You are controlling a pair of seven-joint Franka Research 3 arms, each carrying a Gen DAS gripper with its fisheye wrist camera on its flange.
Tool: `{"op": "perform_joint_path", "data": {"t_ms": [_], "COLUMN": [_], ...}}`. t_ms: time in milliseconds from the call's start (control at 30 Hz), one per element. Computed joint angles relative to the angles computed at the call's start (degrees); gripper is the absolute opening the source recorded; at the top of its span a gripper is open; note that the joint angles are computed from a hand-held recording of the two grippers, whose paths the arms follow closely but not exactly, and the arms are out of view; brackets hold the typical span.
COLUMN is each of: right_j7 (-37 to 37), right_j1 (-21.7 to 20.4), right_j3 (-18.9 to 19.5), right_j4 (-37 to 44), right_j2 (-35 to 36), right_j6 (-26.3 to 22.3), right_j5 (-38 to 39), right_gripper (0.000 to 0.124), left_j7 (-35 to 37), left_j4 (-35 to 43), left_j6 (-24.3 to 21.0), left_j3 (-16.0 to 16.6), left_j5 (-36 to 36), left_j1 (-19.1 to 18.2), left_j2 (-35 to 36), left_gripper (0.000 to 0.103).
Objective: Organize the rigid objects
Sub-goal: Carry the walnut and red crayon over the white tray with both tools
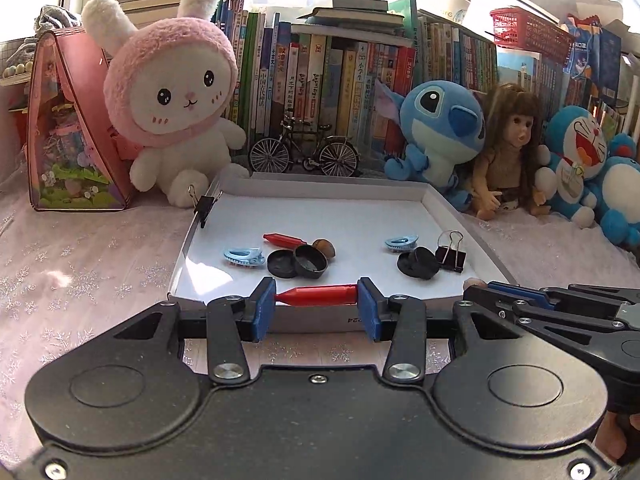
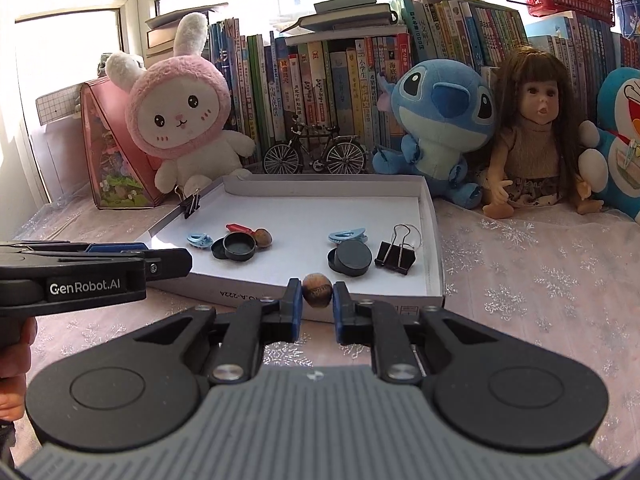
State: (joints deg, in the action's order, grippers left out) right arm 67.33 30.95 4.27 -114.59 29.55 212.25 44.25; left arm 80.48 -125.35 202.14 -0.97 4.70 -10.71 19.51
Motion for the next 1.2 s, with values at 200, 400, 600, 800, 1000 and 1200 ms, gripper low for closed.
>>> {"op": "perform_joint_path", "data": {"t_ms": [200,400,600,800,1000,1200], "right_j7": [-6.5,-5.1,4.2,10.8,16.4,20.3], "right_j1": [3.0,6.8,10.3,9.3,8.6,7.9], "right_j3": [-4.6,-13.3,-22.7,-23.7,-23.7,-23.3], "right_j4": [9.1,15.3,22.7,28.2,31.6,32.6], "right_j2": [3.9,5.4,9.8,13.6,16.5,17.6], "right_j6": [-5.8,-18.0,-28.9,-33.6,-35.7,-36.3], "right_j5": [6.8,9.7,6.8,1.6,-3.4,-8.3], "right_gripper": [0.02,0.02,0.02,0.02,0.02,0.02], "left_j7": [-5.4,-5.3,-2.1,-3.0,-2.8,-3.3], "left_j4": [8.6,21.5,35.9,40.8,40.8,40.0], "left_j6": [-5.8,-18.2,-29.6,-31.6,-30.9,-29.0], "left_j3": [-7.5,-18.5,-19.2,-12.1,-9.9,-8.9], "left_j5": [8.8,15.7,10.3,8.2,7.8,8.3], "left_j1": [9.3,19.9,18.2,11.6,9.7,9.0], "left_j2": [4.8,11.7,19.4,22.3,23.1,23.2], "left_gripper": [0.042,0.042,0.042,0.042,0.042,0.042]}}
